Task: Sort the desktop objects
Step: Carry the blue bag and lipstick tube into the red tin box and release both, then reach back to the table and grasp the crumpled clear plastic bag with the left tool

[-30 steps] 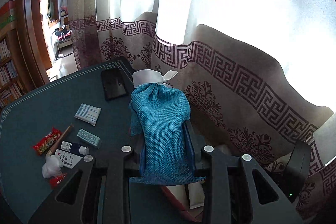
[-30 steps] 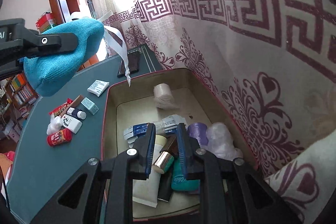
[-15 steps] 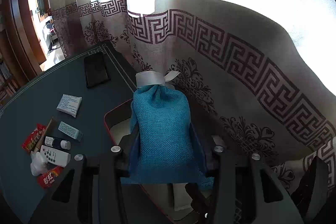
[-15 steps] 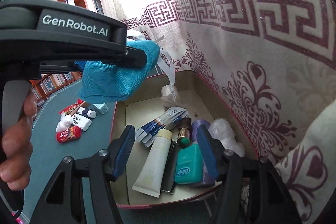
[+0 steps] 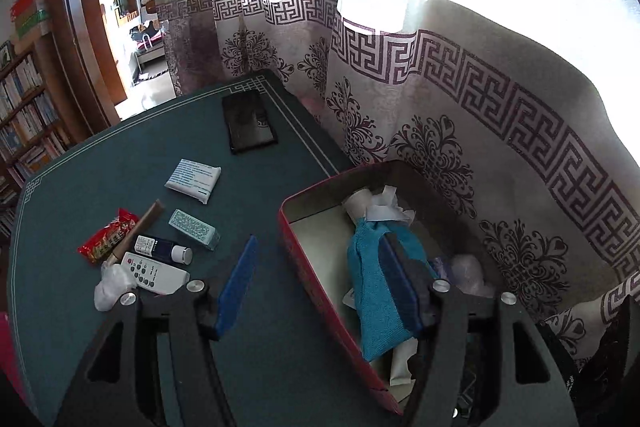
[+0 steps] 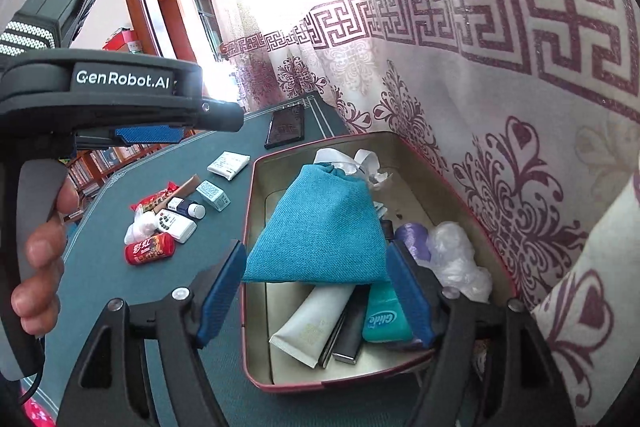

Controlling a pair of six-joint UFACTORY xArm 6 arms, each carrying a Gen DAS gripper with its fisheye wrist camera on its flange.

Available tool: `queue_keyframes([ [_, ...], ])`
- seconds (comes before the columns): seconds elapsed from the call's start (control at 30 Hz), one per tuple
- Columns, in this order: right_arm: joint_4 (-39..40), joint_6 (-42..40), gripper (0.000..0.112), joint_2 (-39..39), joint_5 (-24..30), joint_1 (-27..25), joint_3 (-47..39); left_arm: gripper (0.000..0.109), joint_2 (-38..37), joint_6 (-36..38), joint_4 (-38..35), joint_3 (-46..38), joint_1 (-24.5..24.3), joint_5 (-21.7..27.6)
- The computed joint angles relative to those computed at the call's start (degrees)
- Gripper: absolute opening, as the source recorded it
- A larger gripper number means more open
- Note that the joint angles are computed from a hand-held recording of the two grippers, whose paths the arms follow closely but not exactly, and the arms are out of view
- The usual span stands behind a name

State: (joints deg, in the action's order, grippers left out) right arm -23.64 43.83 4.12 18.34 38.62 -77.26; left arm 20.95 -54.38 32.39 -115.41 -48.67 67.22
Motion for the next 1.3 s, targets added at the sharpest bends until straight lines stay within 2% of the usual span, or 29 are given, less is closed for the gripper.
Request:
queue_keyframes([
  [0.23, 0.8, -2.4, 0.079, 1.6, 0.7, 1.8, -2.4, 0.066, -11.7, -8.5, 0.4, 17.3, 2.8, -0.9],
  [0.37, 1.0, -3.4, 0.080, 2.6, 1.8, 2.9, -3.8, 0.066, -16.8, -12.2, -0.3, 24.6, 4.5, -2.5],
  [0.9, 2.3, -7.9, 0.081, 7.9, 6.6, 8.0, -11.8, 0.066, -27.8, -15.5, -2.1, 40.3, 9.0, -8.1],
  [1.3, 4.9, -10.4, 0.081, 12.0, 10.4, 9.9, -17.5, 0.066, -34.6, -15.9, -4.3, 50.6, 12.9, -12.6],
])
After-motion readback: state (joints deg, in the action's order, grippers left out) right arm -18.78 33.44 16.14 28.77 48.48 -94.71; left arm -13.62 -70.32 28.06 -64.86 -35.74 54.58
